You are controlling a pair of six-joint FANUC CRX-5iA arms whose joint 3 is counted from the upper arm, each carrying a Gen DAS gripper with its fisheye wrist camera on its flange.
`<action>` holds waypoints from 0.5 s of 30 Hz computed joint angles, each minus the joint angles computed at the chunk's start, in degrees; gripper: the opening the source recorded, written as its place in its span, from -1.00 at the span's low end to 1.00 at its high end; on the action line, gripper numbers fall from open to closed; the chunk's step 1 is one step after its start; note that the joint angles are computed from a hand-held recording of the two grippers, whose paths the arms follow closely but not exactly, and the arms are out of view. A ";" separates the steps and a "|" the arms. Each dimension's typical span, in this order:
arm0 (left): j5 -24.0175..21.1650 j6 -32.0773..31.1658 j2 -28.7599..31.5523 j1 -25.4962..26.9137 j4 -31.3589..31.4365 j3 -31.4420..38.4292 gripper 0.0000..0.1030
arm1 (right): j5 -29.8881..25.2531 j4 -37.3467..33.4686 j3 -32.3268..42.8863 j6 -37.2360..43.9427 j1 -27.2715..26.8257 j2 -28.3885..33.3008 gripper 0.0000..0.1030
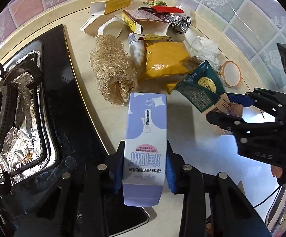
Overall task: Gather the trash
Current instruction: 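Grasp the white-blue milk carton with the left gripper while the right grasps the green snack bag, then carry both items down over the trash bin and open both grippers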
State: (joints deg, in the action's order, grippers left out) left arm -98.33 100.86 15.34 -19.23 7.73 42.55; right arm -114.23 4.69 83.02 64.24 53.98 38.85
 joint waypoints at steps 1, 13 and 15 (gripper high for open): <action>-0.12 -0.01 -0.26 -0.03 0.03 0.03 -0.35 | 1.09 0.02 -1.97 -0.05 0.18 -1.06 -0.03; -2.98 4.23 -6.36 -3.64 -3.08 1.21 -0.35 | 14.04 4.63 -23.96 -8.06 6.77 -16.70 -0.06; -3.44 5.84 -7.07 -5.32 -4.40 1.87 -0.35 | 16.15 5.54 -28.25 -10.60 8.58 -20.27 -0.06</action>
State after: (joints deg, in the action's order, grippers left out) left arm -101.78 106.70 8.27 -24.56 3.32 44.43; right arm -98.08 10.23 54.77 53.64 62.56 18.58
